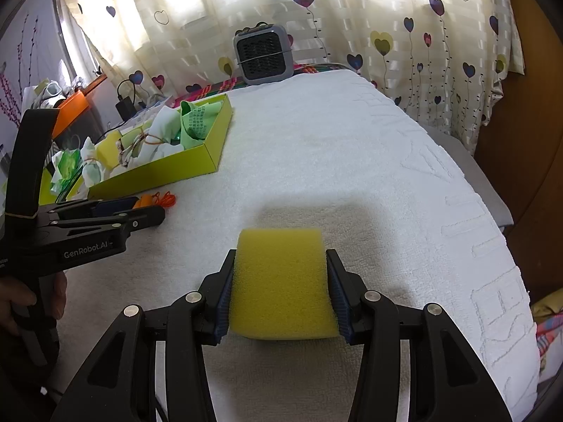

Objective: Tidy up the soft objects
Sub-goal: 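Close the left gripper on the orange earplugs while the right holds the sponge up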

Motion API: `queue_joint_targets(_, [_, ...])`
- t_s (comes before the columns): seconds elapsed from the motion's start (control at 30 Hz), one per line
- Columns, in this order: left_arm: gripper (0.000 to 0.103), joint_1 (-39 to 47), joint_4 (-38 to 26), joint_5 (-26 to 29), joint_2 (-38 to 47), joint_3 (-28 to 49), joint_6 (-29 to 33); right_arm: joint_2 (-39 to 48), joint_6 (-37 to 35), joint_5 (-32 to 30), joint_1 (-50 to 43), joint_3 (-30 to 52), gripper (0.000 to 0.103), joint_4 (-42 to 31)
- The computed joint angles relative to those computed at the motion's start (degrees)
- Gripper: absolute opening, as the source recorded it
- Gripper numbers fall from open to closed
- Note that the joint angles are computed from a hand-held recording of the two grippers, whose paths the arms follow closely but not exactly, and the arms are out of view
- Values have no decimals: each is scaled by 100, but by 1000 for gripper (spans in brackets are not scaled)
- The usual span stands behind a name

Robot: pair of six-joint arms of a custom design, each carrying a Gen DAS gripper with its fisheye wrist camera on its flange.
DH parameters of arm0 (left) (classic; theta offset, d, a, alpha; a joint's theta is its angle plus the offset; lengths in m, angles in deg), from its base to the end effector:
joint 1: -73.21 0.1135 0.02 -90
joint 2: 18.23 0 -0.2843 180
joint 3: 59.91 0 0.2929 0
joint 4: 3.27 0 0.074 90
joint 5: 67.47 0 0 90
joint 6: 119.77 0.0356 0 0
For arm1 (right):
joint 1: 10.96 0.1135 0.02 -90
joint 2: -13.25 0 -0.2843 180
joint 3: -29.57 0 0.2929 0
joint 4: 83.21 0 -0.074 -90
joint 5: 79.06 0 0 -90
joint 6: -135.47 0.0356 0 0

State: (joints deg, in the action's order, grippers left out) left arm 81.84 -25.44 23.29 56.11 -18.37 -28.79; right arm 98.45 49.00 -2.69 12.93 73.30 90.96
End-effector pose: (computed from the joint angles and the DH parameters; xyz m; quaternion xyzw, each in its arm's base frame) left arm 0.2496 0.0374 0.1388 -0.0616 0.9516 0.0189 0.3004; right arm 0.2611 0.1248 0.1230 -0.2060 0.9026 0.1930 0.3250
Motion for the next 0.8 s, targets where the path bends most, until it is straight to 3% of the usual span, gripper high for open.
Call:
queue_joint_targets(0.37, [43,35,12,39,-15,14,20,4,-2,-5,-5,-4,48,8])
queue_joint_targets(0.8, [27,49,189,57,-16,-49,66,8,-10,-5,-9,-1,49,5])
